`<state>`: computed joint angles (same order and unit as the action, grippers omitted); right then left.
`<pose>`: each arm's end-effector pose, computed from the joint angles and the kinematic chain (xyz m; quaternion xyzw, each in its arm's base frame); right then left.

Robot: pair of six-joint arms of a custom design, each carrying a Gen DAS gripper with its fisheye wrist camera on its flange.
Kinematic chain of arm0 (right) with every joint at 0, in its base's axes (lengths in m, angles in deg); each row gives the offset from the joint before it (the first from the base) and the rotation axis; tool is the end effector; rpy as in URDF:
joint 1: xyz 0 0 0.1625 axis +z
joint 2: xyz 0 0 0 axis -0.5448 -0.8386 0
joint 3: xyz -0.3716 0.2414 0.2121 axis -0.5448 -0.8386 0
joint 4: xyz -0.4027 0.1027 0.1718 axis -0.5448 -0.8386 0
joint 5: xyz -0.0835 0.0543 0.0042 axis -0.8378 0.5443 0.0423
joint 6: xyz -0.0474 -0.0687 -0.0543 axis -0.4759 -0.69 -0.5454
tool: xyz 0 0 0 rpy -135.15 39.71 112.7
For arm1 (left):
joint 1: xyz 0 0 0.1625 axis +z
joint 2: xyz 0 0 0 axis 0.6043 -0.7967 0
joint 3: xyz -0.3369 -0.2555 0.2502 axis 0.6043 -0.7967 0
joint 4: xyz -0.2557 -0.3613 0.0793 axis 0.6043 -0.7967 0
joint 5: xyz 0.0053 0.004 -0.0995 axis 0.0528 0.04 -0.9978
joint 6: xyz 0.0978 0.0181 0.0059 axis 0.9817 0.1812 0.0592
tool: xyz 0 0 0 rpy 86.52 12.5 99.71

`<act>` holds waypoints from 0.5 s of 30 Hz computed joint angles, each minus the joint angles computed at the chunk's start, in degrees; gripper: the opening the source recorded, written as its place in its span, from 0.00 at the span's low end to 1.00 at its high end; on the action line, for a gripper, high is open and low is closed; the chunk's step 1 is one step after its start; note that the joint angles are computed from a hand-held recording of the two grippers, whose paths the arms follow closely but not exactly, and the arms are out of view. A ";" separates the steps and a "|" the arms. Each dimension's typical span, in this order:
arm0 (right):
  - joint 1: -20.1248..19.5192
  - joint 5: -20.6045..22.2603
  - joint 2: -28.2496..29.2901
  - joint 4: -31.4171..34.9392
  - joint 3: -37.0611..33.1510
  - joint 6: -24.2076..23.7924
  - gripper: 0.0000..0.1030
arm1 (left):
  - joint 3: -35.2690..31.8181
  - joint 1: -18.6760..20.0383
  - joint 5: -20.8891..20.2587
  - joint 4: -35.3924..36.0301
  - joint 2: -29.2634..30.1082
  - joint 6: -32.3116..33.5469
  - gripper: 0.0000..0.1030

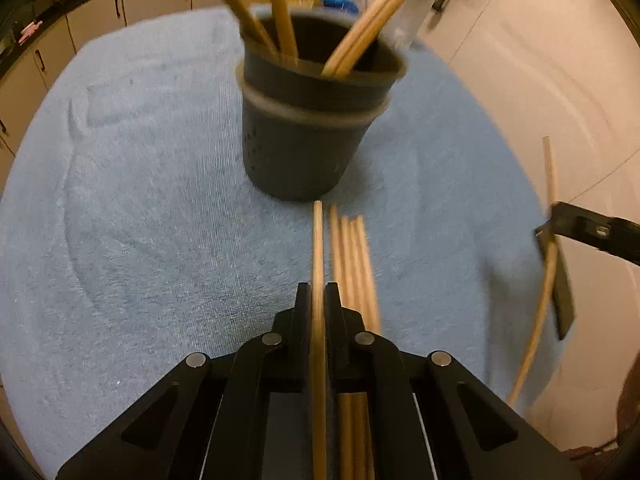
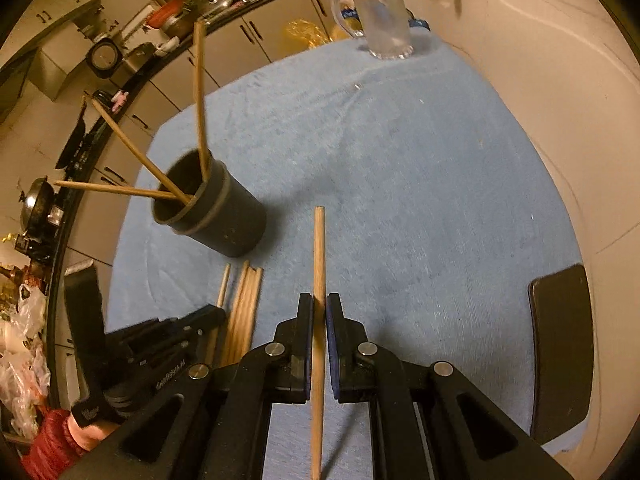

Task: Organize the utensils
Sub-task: 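Grasp a third chopstick with the right gripper while the left gripper grasps another, then raise the left-held chopstick over the black cup while the right gripper carries its chopstick there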

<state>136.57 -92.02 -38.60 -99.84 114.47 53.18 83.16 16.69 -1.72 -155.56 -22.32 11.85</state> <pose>0.2151 -0.5676 0.2363 -0.0865 -0.9268 0.2849 0.2290 -0.2547 -0.6463 0.1358 0.2818 0.9348 -0.0786 0.2013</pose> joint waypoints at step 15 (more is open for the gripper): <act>5.87 -2.33 3.63 -8.57 -2.46 -2.88 0.06 | 4.79 -3.36 -1.00 -9.88 -10.87 5.11 0.06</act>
